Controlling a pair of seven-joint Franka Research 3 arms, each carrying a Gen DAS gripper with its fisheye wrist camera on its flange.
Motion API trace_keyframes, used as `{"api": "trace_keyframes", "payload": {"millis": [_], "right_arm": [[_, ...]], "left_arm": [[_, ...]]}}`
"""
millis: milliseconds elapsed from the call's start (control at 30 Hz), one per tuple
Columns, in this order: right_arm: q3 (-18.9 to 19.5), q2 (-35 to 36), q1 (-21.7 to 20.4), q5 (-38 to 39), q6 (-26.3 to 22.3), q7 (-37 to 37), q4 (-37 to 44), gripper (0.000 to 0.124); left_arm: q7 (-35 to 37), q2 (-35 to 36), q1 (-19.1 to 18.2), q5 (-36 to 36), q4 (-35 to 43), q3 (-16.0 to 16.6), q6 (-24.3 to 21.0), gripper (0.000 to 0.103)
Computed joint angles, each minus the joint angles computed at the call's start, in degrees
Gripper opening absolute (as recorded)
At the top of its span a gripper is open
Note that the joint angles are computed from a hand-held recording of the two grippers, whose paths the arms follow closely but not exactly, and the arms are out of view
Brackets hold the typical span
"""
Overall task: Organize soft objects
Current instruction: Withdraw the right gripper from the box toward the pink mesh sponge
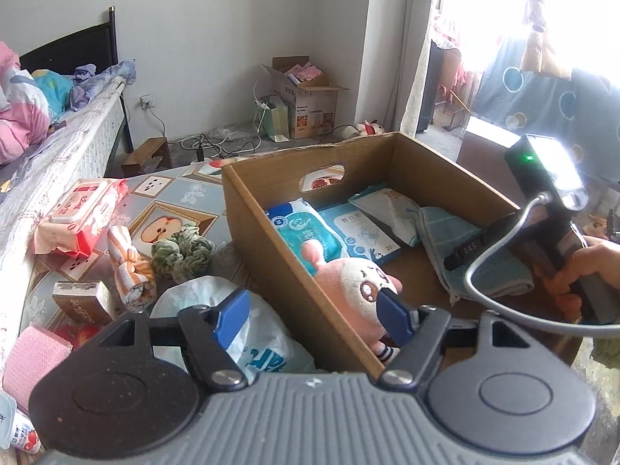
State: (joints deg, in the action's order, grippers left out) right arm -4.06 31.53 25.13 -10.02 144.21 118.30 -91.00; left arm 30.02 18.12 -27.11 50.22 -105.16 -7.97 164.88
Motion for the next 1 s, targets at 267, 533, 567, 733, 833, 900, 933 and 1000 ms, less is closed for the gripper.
{"api": "trace_keyframes", "payload": {"millis": [267,533,567,733,833,900,933,1000], "right_arm": [[-1.9,-6.1,2.5,-2.4,13.3,3.1,-9.0,0.056],[3.1,-16.3,1.5,3.2,28.0,2.0,-20.5,0.066],[4.4,-17.0,1.2,5.0,29.3,0.5,-21.1,0.067],[16.6,-16.6,-4.8,19.8,32.6,-13.1,-19.8,0.068],[28.0,-13.3,-11.6,31.0,31.3,-23.8,-15.3,0.068],[33.7,-9.6,-14.4,36.8,29.0,-29.2,-10.7,0.068],[35.4,-7.3,-14.7,38.7,27.4,-30.9,-7.8,0.068],[36.6,-2.9,-13.5,41.2,23.9,-31.9,-1.9,0.068]], "left_arm": [[-10.3,-6.5,1.0,7.8,-6.5,0.6,-1.9,0.081],[-20.8,-16.5,6.1,14.3,-16.6,-2.9,-4.5,0.086],[-21.7,-17.9,6.9,15.0,-18.0,-3.5,-5.0,0.087],[-23.4,-23.9,10.5,16.9,-23.7,-6.2,-9.0,0.088],[-23.6,-26.5,12.3,17.6,-26.4,-7.5,-11.3,0.088],[-23.4,-27.4,13.2,17.9,-27.7,-8.1,-12.9,0.088],[-23.2,-27.7,13.7,18.3,-28.2,-8.2,-13.5,0.088],[-23.2,-27.5,14.4,20.0,-28.7,-8.6,-14.7,0.088]]}}
